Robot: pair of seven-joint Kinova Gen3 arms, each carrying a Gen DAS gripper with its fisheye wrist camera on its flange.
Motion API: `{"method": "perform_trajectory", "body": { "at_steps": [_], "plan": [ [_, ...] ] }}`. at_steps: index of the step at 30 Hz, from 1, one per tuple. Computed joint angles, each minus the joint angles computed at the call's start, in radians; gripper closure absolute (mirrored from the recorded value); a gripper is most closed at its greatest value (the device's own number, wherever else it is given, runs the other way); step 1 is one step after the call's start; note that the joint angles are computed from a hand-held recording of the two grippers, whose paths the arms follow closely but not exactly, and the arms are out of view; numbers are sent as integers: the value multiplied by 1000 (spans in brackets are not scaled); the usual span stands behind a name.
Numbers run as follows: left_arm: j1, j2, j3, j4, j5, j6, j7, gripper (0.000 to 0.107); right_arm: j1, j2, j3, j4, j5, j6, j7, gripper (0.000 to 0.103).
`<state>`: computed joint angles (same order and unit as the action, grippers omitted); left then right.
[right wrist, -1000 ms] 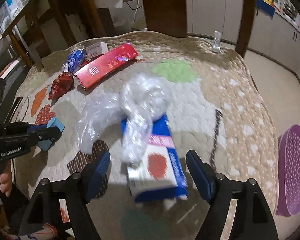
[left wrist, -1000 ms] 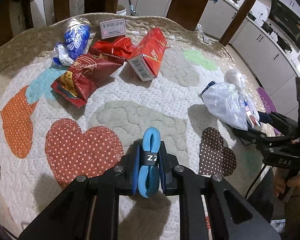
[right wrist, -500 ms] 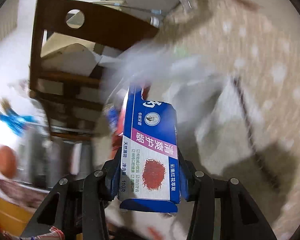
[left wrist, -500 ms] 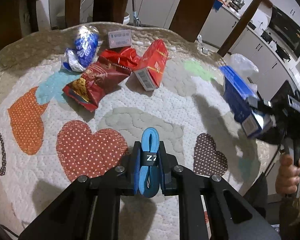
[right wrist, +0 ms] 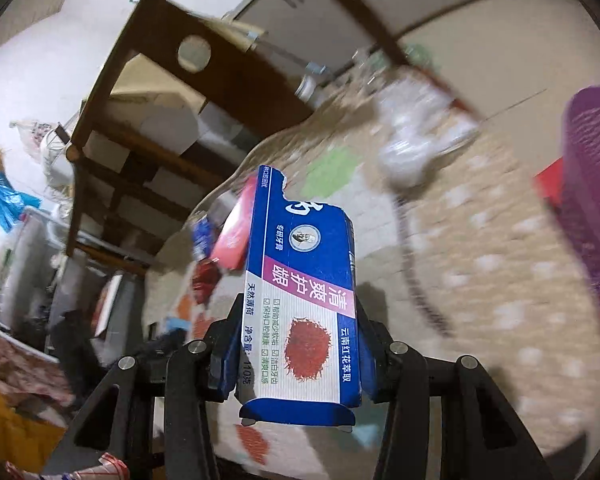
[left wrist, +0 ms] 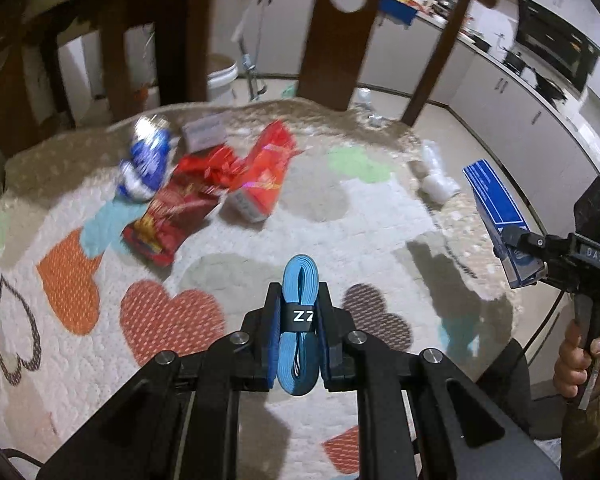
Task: Collect trash
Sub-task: 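Carry the blue strap and toothpaste box with both grippers to the purple wastebasket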
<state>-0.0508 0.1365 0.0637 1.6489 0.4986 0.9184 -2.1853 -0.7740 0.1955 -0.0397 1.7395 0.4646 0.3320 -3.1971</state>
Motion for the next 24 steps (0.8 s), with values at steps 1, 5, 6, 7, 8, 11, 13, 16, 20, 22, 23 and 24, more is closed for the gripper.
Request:
{"method": "perform_trajectory", "body": {
  "at_steps": [1,5,6,7,8,11,13,16,20,22,23,24],
  "plan": [
    [10,-3,6,-5,-7,-2,6,93,-46,-16,37,4,36,41,-41,53],
    [66,-5,37,-43,-35,6,33,93,-219,-94,155,57,192,203,-203,53],
    [81,-1,44,-54,-39,8,37,93,-235,-112,154,72,225,244,-244,53],
    [99,6,53,-68,-45,7,44,93,-232,-127,137,86,257,274,-285,53],
    [117,12,64,-84,-50,11,51,93,-211,-146,101,105,288,301,-325,53],
    [170,40,93,-138,-59,25,74,93,-105,-191,-38,151,343,384,-415,53],
    [210,65,113,-178,-70,30,89,93,-73,-223,-81,187,358,428,-459,53],
    [289,118,141,-251,-116,27,124,93,-37,-269,-125,234,368,480,-508,53],
    [393,217,170,-383,-171,63,192,93,24,-323,-161,290,350,516,-533,53],
    [441,278,181,-460,-187,89,228,93,57,-344,-171,312,336,523,-526,53],
    [457,298,184,-485,-190,100,239,93,73,-350,-173,316,325,528,-512,53],
    [476,322,187,-515,-195,112,255,93,89,-354,-175,320,316,530,-497,53]
  ]
}}
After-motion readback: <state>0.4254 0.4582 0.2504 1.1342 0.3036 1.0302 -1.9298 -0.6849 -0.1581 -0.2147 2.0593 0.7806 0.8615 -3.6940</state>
